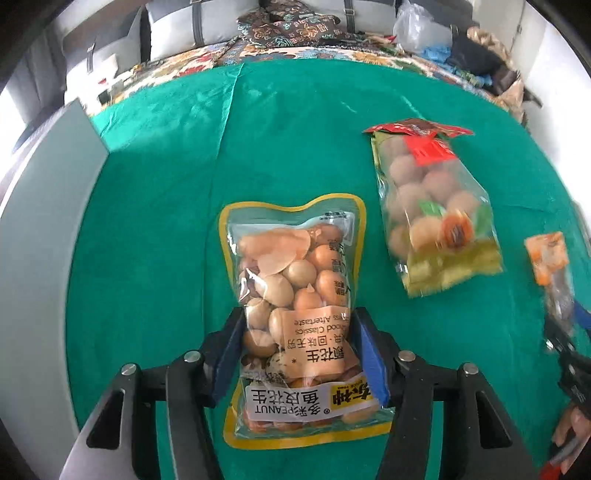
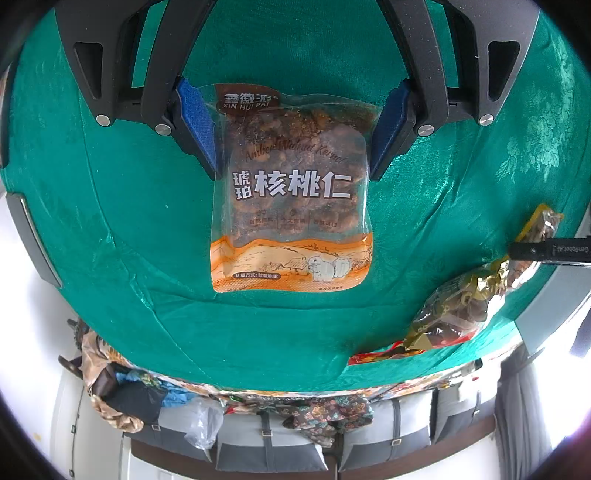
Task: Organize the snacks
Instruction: 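Grasp the yellow-edged peanut packet with the left tool while the right holds the walnut packet, then lift both packets and carry them toward the white box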
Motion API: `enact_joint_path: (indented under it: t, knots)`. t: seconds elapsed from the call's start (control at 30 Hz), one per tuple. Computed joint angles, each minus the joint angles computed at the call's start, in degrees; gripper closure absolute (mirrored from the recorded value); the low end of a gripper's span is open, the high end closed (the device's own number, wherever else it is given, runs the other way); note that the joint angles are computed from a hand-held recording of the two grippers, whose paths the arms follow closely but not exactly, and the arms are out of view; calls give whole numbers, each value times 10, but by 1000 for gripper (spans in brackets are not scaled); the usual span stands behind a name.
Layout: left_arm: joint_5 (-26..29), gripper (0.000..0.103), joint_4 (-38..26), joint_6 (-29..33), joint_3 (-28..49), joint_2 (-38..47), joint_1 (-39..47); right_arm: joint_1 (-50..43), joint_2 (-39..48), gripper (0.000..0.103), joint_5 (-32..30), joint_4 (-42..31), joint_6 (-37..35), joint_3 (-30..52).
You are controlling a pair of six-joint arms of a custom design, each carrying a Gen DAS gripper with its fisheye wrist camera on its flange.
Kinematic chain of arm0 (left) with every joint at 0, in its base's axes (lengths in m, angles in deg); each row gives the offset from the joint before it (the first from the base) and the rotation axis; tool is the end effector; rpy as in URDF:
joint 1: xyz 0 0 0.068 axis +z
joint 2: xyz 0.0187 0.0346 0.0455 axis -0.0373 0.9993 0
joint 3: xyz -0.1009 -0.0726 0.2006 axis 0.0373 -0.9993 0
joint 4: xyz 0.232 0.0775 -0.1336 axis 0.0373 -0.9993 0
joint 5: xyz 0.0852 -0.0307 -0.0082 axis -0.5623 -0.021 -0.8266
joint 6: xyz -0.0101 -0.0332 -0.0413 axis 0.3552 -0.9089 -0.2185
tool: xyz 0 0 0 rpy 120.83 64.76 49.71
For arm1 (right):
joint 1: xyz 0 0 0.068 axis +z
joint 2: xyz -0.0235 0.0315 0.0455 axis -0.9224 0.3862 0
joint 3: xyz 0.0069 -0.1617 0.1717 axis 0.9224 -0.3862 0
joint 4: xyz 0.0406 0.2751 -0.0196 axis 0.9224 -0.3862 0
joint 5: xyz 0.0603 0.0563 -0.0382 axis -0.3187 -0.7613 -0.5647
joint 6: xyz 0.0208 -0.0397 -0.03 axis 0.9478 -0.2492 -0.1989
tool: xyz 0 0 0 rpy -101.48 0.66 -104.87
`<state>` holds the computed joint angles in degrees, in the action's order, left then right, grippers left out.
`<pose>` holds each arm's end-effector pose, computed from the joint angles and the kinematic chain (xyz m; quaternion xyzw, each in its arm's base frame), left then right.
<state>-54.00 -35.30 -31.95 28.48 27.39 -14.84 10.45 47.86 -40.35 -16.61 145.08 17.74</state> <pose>0.2884 -0.0732 0.1090 0.3130 0.9246 -0.0967 0.1943 0.0735 0.2401 0.0846 0.2358 0.9171 -0.0800 0.3113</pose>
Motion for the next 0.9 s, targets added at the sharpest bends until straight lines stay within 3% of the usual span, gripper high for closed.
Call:
enact_joint_path:
  t: [0.17,0.27,0.47,0.7,0.9]
  knots:
    - [63,49,-32,39,-126,-140,111,0,0,23,0,0,0,0]
    - [104,49,-91,111,-199,-246,209,-3,-5,22,1,8,-5,-7]
    - [143,49,-164,245,-250,-327,349,-5,2,20,0,9,-8,-1]
    - [144,49,-193,286,-274,-388,376,-8,-5,19,-8,14,-18,-5]
    - [144,49,-192,301,-277,-385,381,-85,-72,14,-118,33,-98,-23]
